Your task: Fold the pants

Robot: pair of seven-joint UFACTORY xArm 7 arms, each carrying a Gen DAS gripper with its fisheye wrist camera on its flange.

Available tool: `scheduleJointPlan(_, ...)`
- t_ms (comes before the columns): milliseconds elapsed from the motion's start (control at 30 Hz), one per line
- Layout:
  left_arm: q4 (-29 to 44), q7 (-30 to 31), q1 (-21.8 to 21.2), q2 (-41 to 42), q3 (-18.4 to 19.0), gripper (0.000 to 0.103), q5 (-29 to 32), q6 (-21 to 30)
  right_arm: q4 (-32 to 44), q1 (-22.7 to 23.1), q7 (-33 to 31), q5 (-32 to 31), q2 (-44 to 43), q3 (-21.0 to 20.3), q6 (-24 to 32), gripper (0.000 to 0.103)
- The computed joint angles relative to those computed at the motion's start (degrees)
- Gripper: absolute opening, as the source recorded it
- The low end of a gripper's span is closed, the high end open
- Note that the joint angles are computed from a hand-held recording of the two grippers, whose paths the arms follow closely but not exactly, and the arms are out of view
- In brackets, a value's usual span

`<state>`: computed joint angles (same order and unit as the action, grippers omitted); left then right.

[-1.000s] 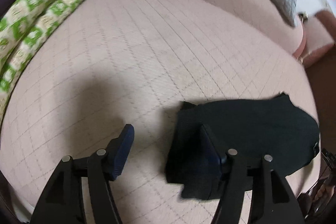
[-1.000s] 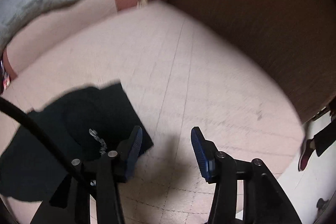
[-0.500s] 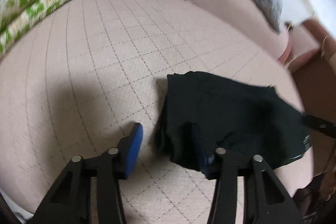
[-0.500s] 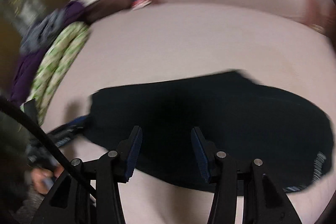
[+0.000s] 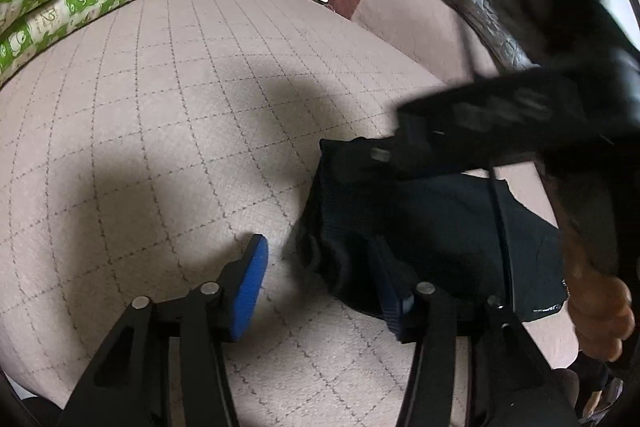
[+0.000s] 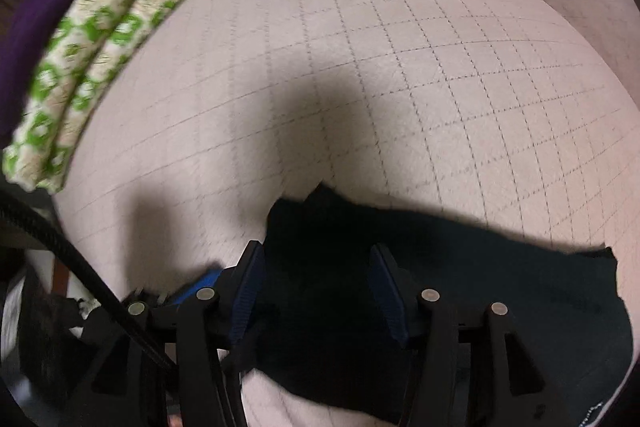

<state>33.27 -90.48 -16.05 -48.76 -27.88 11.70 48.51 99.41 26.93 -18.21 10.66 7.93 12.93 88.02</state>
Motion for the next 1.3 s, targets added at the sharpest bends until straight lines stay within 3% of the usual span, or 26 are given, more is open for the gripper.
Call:
scheduleJointPlan(100,0.24,-0.56,0.12,0.26,-0.61,0.058,0.31,-0.11,3.76,2.03,2.6,-3.8,3.83,0.57,1.73,0.062)
scheduleJointPlan(200,-0.43,-0.86,-0.02,-0.08,-0.4,0.063,0.46,-1.45,8.13,5.18,4.68,-8.45,8.15,0.95,5.74,0.077)
scheduleJointPlan(300,-0.28,-0.75,0.11,0.31,-0.49,0.065,0.64,-1.55,5.48,8.81,3.02,-15.27,7.11,1.24,3.81,0.077)
scheduleJointPlan(333,-0.16,-0.8,0.21,0.43,-0.63,0.067,0.8,-1.62,4.7,9.15,2.65,-15.76,6.56,1.27,3.07,0.072)
scheduleJointPlan(400,-0.15,-1.22,0.48,0.69,-0.89,0.072,1.05,-2.48,1.98,9.32,1.14,-17.56,4.48,1.14,0.49,0.051)
scheduleJointPlan(433,0.52,-1.53,1.01,1.41,-1.5,0.075,1.43,-2.24,1.18,9.27,0.97,-18.23,3.88,1.08,-0.42,0.03)
scheduleJointPlan(467,1.54,-1.84,1.47,2.4,-2.24,0.075,1.82,-1.61,-0.02,9.04,0.81,-18.8,3.0,0.72,-1.61,0.023)
scheduleJointPlan(500,3.03,-1.02,1.66,4.23,-2.52,0.073,2.33,-0.66,-0.02,7.96,0.34,-16.98,2.82,0.63,-1.57,0.023)
scheduleJointPlan(567,3.92,1.81,0.18,6.97,-1.08,0.017,2.71,-3.22,-1.0,6.09,-0.25,-13.58,1.55,0.28,-2.68,0.02)
scheduleJointPlan(600,4.25,3.33,-1.19,8.59,0.48,0.016,1.5,-4.8,-1.23,5.36,-0.38,-11.99,1.11,0.23,-2.67,0.02)
scheduleJointPlan(700,6.9,3.57,-0.51,9.91,-0.65,0.015,3.07,-2.69,-3.33,3.37,-1.54,-9.08,-1.46,-0.03,-4.38,0.019)
scheduleJointPlan(933,11.05,2.04,0.31,12.62,-0.66,0.015,3.53,-6.07,-2.41,-2.93,-4.81,0.5,-4.74,-2.17,-3.42,0.02)
scheduleJointPlan(1100,19.86,2.11,2.03,23.03,-2.89,0.015,7.81,-7.36,-1.97,-9.02,-7.98,6.84,-5.27,-5.4,-3.1,0.02)
scheduleJointPlan(1300,30.62,1.34,0.11,37.37,-3.05,0.015,14.37,-6.66,-0.49,-15.23,-8.91,10.33,-3.34,-8.04,-2.53,0.02)
